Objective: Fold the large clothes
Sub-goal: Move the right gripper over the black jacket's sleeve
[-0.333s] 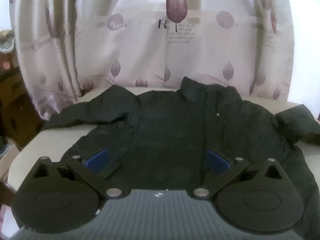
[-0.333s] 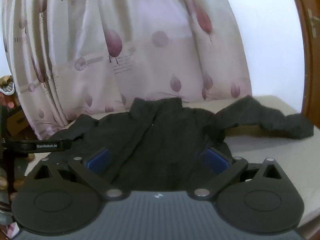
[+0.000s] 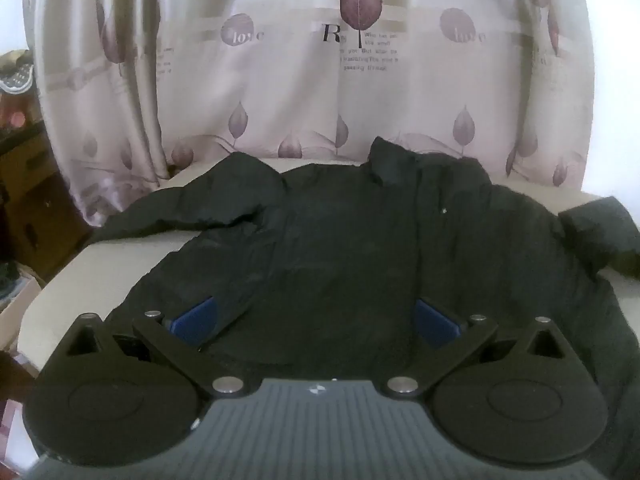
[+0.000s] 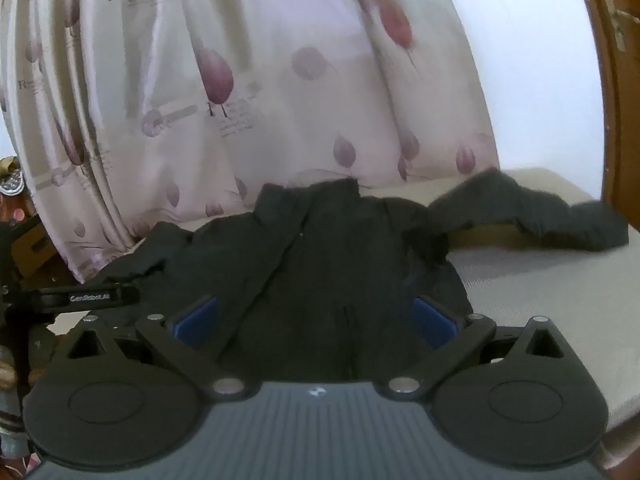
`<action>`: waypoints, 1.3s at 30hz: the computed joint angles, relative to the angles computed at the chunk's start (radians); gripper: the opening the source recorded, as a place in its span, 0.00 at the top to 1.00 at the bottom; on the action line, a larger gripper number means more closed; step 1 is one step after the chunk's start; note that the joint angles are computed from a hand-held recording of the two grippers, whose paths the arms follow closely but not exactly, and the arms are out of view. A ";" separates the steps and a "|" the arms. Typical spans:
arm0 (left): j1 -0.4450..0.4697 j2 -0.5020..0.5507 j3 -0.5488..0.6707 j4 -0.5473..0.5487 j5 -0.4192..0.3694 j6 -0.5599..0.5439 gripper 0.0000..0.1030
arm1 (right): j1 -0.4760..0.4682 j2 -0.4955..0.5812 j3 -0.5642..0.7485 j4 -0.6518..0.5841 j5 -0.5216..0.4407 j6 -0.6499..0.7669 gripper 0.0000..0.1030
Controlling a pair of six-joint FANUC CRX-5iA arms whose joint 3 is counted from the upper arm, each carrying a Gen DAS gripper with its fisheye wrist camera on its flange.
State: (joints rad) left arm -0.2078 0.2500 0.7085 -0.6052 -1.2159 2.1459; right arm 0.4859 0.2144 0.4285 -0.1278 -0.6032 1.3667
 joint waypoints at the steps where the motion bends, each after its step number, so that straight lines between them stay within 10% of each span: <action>1: 0.001 -0.008 -0.013 0.003 0.001 -0.002 0.00 | 0.008 -0.005 -0.013 0.033 -0.001 -0.030 0.00; 9: 0.010 -0.156 -0.234 -0.036 0.109 -0.037 0.00 | 0.049 -0.092 -0.250 0.408 0.111 -0.377 0.00; 22: 0.048 -0.290 -0.407 -0.017 0.154 -0.052 0.00 | 0.050 -0.176 -0.378 0.467 0.052 -0.446 0.00; 31: 0.060 -0.286 -0.407 -0.031 0.172 -0.037 0.00 | -0.024 -0.114 -0.294 0.388 0.072 -0.442 0.00; 39: 0.091 -0.216 -0.347 -0.023 0.168 -0.020 0.00 | -0.140 0.165 0.160 0.026 -0.089 -0.106 0.15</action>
State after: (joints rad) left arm -0.1167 0.0338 0.3616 -0.6280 -1.0484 2.1257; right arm 0.3454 0.3793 0.5886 -0.1020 -0.6924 1.2610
